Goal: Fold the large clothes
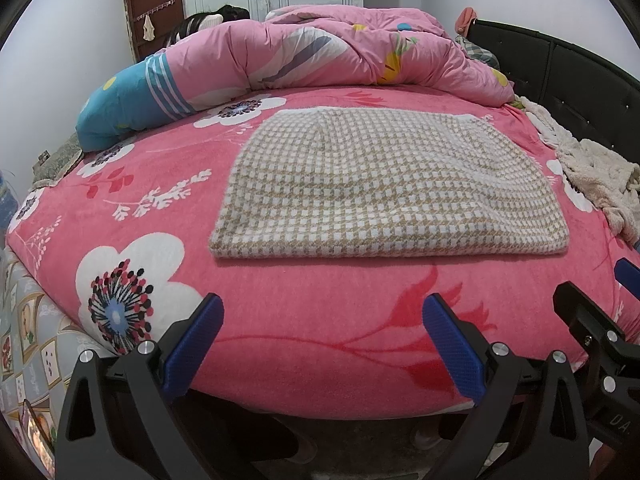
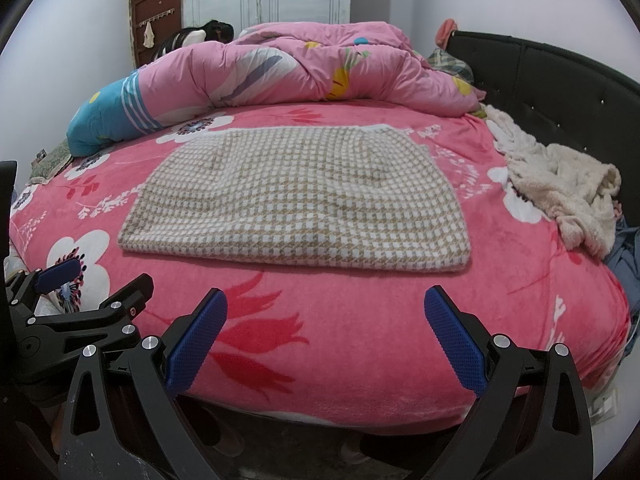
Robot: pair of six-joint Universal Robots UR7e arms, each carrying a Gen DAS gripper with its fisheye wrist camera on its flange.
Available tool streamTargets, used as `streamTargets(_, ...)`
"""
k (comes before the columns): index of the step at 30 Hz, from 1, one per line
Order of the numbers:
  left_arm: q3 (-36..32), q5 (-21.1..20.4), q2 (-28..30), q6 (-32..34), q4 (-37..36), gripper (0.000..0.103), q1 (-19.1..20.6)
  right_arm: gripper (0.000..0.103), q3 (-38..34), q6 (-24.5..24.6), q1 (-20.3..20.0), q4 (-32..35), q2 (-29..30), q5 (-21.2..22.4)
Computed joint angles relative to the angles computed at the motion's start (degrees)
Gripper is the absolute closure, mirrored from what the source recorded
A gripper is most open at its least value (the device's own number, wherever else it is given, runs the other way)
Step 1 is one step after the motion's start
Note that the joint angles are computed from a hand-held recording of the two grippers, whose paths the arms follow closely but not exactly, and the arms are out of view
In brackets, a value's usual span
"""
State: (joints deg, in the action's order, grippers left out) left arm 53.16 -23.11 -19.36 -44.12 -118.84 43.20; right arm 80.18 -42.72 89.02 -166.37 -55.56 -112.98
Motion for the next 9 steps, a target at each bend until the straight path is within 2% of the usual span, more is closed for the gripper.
streamTargets(9, -0.1, -0.1, 0.0, -0.2, 0.3, 0.005, 0.0, 0.008, 0.0, 0.0, -0.2, 0.0, 0.0, 0.1)
